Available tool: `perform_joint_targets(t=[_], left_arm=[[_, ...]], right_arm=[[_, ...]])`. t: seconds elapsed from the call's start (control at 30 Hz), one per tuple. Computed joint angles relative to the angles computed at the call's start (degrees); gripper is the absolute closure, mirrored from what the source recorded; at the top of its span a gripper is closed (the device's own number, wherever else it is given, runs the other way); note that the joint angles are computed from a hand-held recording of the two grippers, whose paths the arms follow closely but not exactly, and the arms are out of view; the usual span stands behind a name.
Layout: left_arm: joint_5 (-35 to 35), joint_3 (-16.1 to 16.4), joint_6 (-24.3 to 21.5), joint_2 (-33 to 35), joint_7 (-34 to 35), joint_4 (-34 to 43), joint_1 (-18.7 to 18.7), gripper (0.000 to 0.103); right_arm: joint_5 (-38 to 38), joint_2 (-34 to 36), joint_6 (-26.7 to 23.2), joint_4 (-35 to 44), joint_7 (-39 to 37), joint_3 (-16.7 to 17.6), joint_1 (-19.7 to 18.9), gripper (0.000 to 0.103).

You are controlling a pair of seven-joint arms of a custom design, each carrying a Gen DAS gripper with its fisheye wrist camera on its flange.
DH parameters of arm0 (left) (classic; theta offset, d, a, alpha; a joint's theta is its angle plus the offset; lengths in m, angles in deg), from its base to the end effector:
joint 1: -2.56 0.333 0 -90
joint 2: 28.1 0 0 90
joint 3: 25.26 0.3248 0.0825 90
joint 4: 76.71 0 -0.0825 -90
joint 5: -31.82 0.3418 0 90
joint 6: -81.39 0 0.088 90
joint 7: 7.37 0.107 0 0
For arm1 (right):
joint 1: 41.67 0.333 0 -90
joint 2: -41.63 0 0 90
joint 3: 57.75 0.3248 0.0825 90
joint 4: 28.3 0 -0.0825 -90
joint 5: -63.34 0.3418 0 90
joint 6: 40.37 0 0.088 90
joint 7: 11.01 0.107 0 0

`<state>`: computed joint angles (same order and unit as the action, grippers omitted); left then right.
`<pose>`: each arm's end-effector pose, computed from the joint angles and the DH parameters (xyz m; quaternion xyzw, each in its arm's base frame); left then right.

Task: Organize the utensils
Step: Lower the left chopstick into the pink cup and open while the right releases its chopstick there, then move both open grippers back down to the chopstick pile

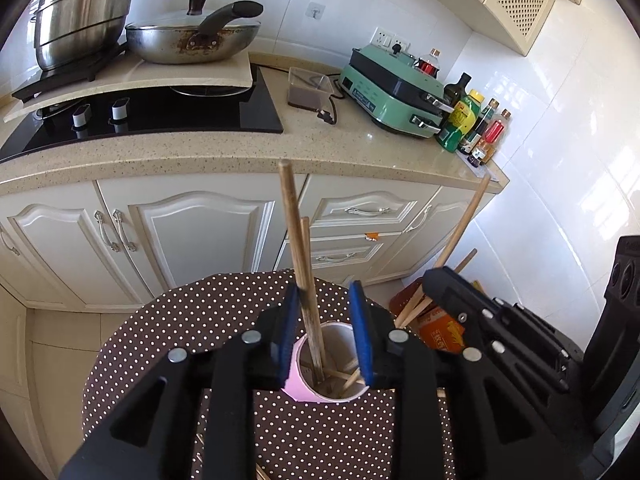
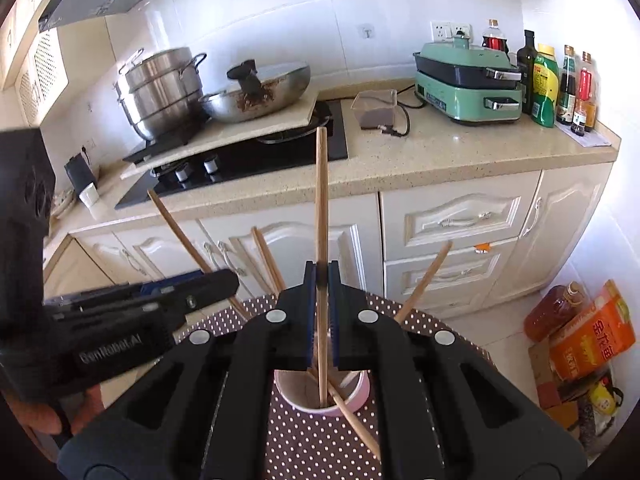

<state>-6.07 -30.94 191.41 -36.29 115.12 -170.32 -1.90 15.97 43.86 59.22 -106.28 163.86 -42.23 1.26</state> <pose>0.4770 -0.1344 0.7289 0.4113 -0.8312 0.3740 0.0079 0.3385 0.4150 0.7510 -0.4750 0.7699 -0.2854 0.3164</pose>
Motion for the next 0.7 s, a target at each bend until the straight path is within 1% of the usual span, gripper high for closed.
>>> perform_joint_targets(t=[0.1, 0.2, 0.3, 0.6, 0.67, 0.7], left_arm=[[0.7, 0.01, -0.83, 0.0, -0.46, 0.14, 0.05, 0.075], [1.54, -0.19, -0.56, -0.56, -0.55, -0.66, -0.01, 0.075], [2.45, -0.27, -2.11, -0.55, -0.36, -0.6, -0.22, 0.075], [2.62, 0.18, -2.98, -1.78, 0.12, -1.44, -0.13, 0.075], [2.55, 0.33, -3.25, -1.9, 0.05, -1.29, -0.04, 0.075], [2.62, 0.4, -3.31, -2.08, 0.13, -1.39, 0.02, 0.073]], right_arm=[[1.44, 0.03, -0.48, -0.32, -0.43, 0.12, 0.15, 0.097], [2.95, -0.19, -0.73, -1.04, -0.36, 0.24, 0.15, 0.097], [4.45, -0.22, -1.26, -1.32, -0.3, 0.36, 0.2, 0.096], [5.6, -0.52, -2.77, -1.47, 1.06, 0.91, 0.55, 0.096], [5.46, -0.23, -3.67, -0.8, 1.35, 1.04, 0.79, 0.095], [5.3, -0.12, -4.06, -0.5, 1.51, 1.08, 0.96, 0.092]])
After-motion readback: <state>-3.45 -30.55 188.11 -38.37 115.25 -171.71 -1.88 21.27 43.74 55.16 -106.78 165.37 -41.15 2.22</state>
